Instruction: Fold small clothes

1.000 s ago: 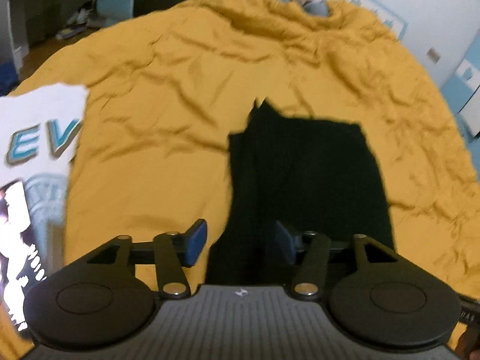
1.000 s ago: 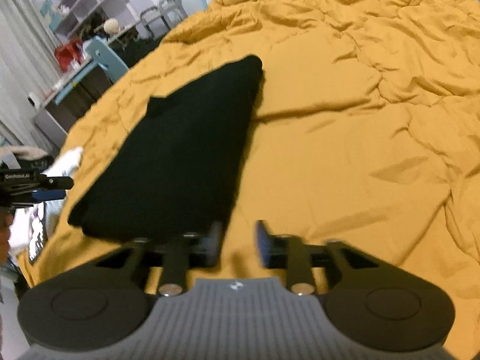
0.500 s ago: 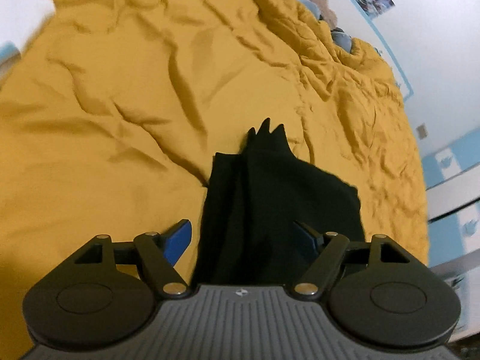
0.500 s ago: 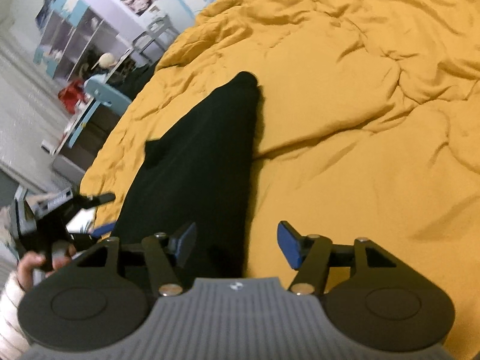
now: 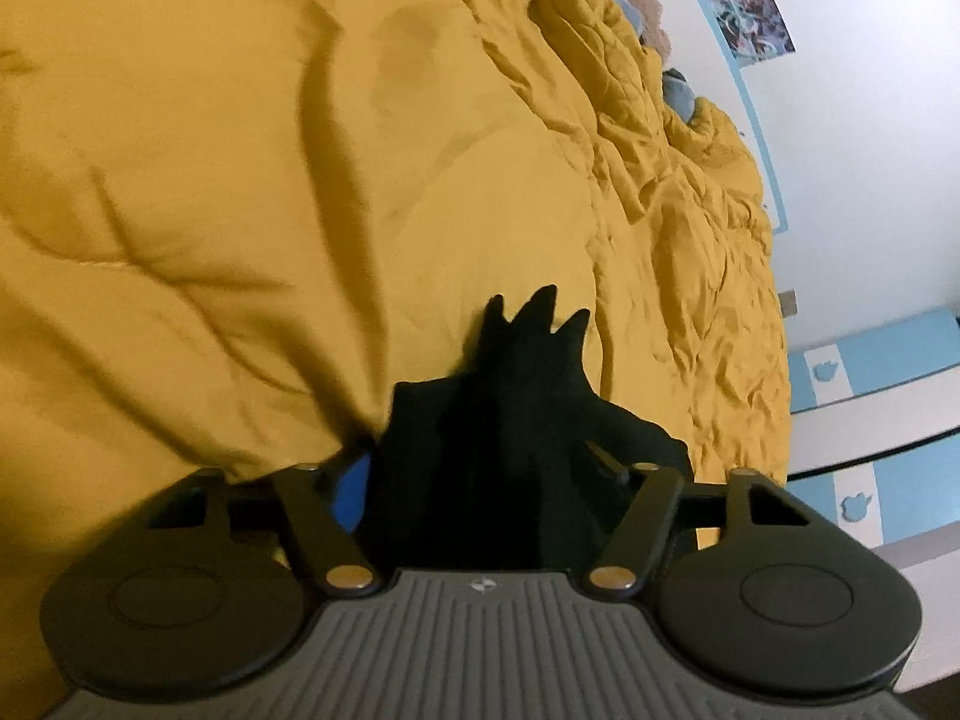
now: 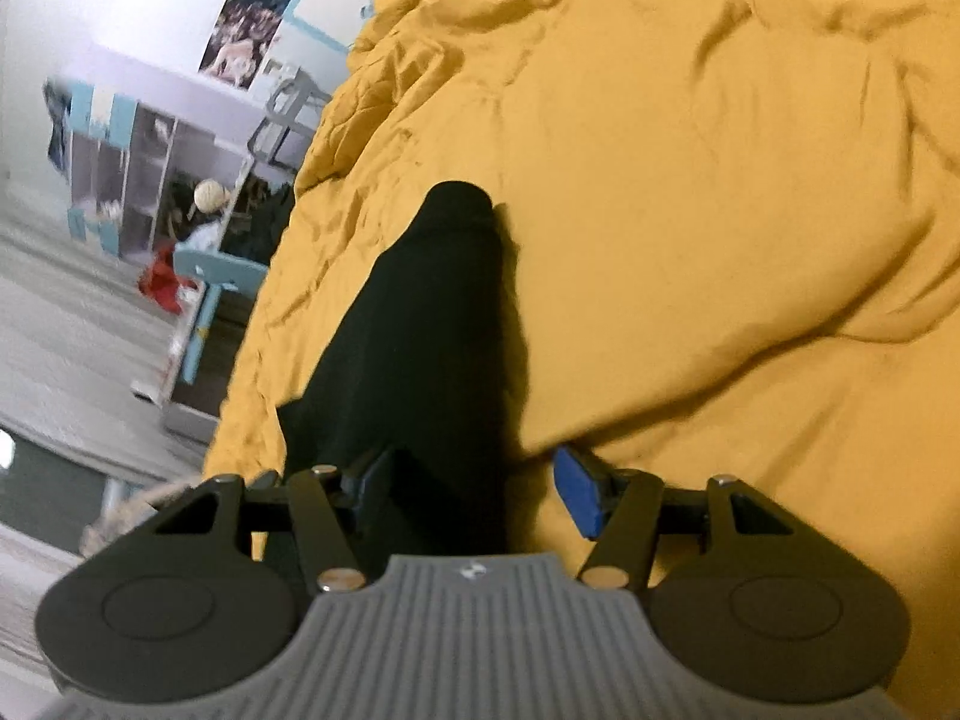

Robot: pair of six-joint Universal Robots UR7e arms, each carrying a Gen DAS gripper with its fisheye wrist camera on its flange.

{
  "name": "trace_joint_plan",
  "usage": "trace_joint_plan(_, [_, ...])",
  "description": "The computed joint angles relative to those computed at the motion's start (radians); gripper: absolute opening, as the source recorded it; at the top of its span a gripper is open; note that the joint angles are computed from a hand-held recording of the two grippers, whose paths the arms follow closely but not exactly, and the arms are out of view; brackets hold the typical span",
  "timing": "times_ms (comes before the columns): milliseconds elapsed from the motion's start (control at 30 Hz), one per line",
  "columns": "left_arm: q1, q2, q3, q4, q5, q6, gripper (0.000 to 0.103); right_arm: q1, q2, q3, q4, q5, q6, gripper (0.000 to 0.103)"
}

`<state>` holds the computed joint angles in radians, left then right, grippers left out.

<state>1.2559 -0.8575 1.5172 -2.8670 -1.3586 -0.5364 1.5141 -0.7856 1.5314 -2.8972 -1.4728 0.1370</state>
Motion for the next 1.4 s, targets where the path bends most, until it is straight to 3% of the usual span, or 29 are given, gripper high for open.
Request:
trace_joint_plan(100, [-0.014,0.006,-0.009,0.018,0.041,0.028,0.051,-0.016,0.024,-0.022,-0.009,0.051,0.052,0.049])
trace_joint_plan(133, [-0.018,0.006,-0.009,0.019,0.054,0.034,0.036,-0.019,0.031,-0.032,-0.008,0.063,0.067,0.043])
trace_joint_plan(167, [-0.020,0.004,-0.005,0.012,0.060,0.029,0.029,-0.022,0.038,-0.042,-0.003,0.075,0.079,0.040])
trace_joint_plan(233, [-0.029,-0.007,0.012,-0.008,0.072,0.035,0.021,-0.014,0.043,-0.060,0.017,0.061,0.082,0.021])
trace_joint_plan(267, [-0.037,-0.014,0.022,-0.021,0.081,0.048,0.019,-0.007,0.039,-0.059,0.016,0.045,0.066,0.018])
trace_joint_plan(333, [-0.055,-0.025,0.040,-0.056,0.086,0.069,0.019,0.009,0.024,-0.043,-0.002,0.020,0.029,0.011])
trace_joint_plan(467, [-0.116,-0.051,0.071,-0.102,0.137,0.106,0.018,0.049,-0.011,-0.006,-0.057,-0.037,-0.019,0.006])
trace_joint_plan(567, [-0.168,-0.079,0.113,-0.151,0.184,0.140,0.018,0.065,-0.060,0.049,-0.113,0.003,-0.055,0.004])
trace_joint_plan(800, [-0.282,-0.150,0.232,-0.322,0.220,0.164,0.017,0.123,-0.209,0.197,-0.222,0.001,-0.164,0.003])
trace_joint_plan(1100, [-0.421,-0.184,0.314,-0.445,0.205,0.207,0.017,0.149,-0.472,0.401,-0.314,0.017,-0.248,0.003])
trace_joint_plan(1400, [-0.485,-0.153,0.319,-0.471,0.134,0.245,0.017,0.137,-0.726,0.533,-0.292,0.010,-0.320,0.003])
